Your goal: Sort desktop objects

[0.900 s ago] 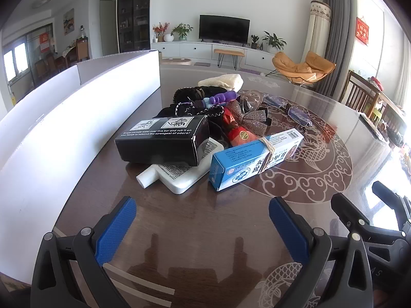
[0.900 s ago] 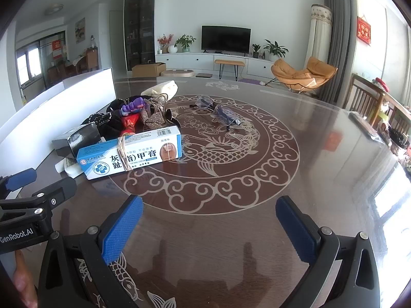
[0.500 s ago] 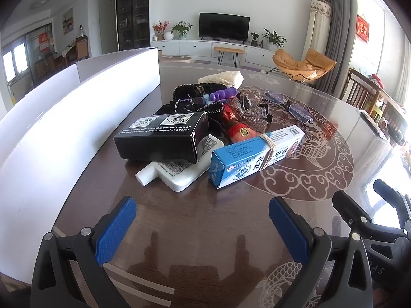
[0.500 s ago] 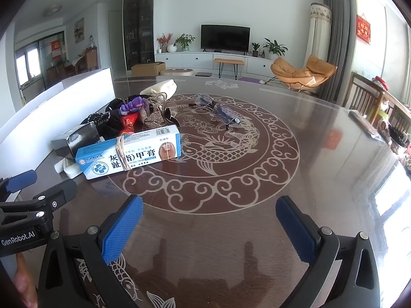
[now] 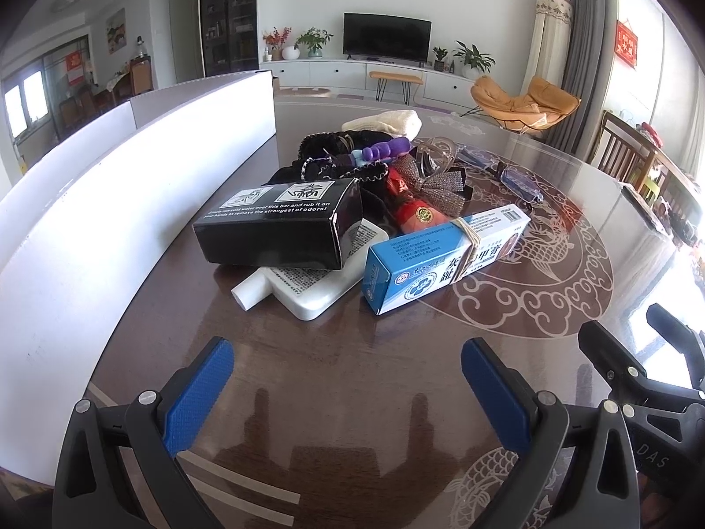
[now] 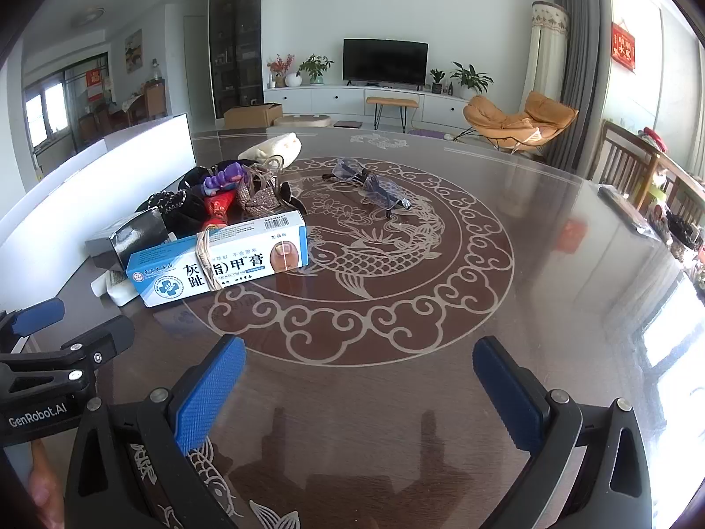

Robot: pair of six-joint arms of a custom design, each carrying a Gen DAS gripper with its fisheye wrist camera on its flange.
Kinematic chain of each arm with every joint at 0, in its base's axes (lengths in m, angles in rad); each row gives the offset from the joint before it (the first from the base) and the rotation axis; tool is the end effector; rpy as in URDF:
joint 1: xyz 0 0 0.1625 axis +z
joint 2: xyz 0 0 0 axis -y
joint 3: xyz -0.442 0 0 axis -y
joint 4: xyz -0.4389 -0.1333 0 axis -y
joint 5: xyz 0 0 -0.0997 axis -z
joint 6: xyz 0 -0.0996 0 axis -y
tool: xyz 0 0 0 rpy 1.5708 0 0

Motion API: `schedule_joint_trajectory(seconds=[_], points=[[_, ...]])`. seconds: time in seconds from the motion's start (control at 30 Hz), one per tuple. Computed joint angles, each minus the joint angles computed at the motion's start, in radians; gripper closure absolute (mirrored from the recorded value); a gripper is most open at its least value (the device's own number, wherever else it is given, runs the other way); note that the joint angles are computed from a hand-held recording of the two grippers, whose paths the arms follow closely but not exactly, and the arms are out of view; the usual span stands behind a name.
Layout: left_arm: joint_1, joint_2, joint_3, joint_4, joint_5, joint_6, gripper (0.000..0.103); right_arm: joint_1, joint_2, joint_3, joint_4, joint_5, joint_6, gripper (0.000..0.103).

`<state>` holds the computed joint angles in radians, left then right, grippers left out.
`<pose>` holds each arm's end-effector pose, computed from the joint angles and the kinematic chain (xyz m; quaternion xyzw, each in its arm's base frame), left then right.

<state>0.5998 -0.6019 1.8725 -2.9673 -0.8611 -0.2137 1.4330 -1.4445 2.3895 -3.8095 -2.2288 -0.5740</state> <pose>-0.3855 -0.5037 -0.0689 0.3256 0.8776 -0.2425 0.2547 0.0146 -0.4218 0.3196 -0.0267 -0.7794 0.4448 0.4404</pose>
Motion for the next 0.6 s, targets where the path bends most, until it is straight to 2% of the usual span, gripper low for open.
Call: schedule_joint_trajectory(seconds=[0.6], points=[[0.013, 0.010, -0.025, 0.085, 0.009, -0.045, 0.000, -0.006, 0.003, 0.000, 0.001, 0.005, 0.006, 0.000]])
